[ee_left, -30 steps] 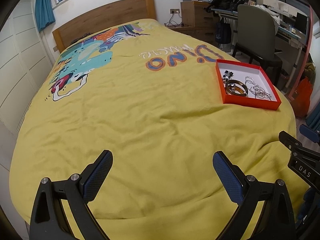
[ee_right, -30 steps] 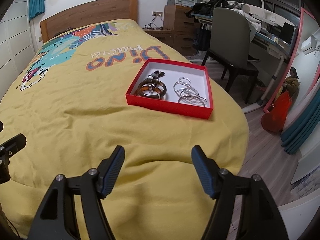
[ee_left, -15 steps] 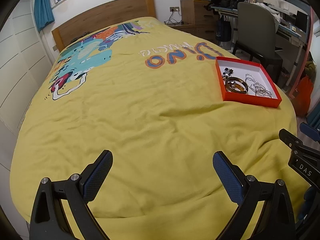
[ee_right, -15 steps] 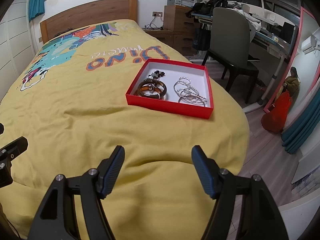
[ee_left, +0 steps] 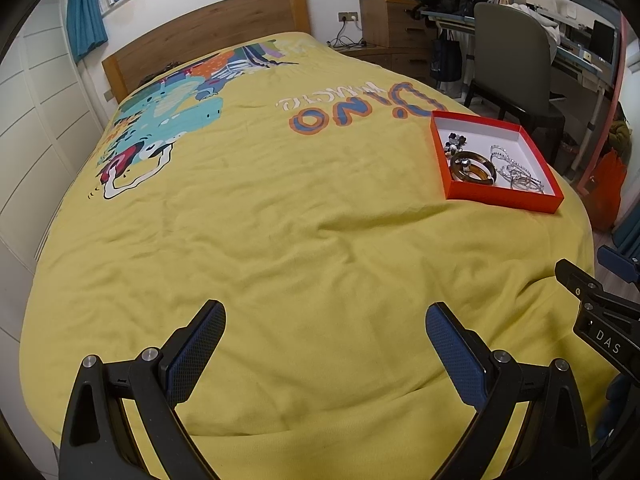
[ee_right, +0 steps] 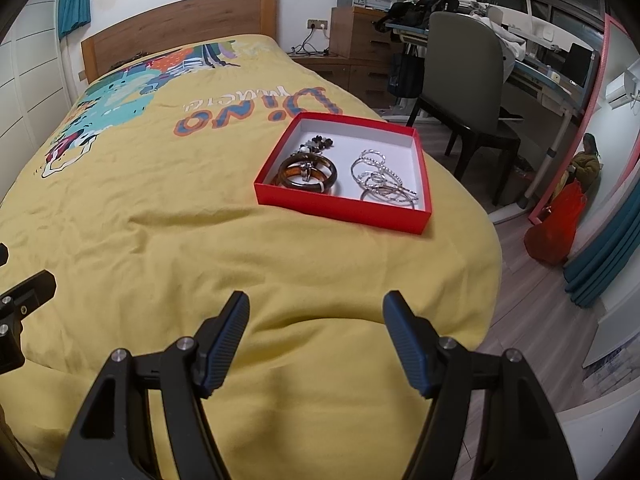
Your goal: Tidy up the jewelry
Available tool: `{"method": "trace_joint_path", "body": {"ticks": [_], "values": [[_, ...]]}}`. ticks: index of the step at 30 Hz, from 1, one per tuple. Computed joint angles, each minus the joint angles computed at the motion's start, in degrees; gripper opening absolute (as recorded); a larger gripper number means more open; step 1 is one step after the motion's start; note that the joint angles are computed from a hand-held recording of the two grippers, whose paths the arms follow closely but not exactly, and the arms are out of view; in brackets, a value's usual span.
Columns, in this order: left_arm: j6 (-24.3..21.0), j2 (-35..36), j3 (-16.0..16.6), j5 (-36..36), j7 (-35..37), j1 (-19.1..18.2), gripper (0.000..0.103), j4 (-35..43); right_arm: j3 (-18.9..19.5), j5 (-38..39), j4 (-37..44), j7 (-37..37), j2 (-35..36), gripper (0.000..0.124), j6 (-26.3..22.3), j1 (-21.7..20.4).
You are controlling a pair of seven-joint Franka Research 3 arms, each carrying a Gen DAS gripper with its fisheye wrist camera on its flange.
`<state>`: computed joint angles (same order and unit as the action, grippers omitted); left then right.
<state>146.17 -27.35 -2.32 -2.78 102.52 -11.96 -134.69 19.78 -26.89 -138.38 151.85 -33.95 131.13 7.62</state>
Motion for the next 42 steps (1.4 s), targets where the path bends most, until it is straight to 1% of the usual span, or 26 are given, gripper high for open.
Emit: {"method": "trace_joint_path", "body": {"ticks": [25,42], "values": [[-0.7,0.6,-0.2,-0.2,0.4,0.2,0.099,0.2,-0.2,0.0,-0.3,-0.1,0.1,0.068,0.4,0.2],[0.3,0.1,-0.7,1.6,-0.6,0.5,0.099,-0.2,-0.1,0.0,-0.3,-0.1,0.3,0.068,0.5,0.2]]}}
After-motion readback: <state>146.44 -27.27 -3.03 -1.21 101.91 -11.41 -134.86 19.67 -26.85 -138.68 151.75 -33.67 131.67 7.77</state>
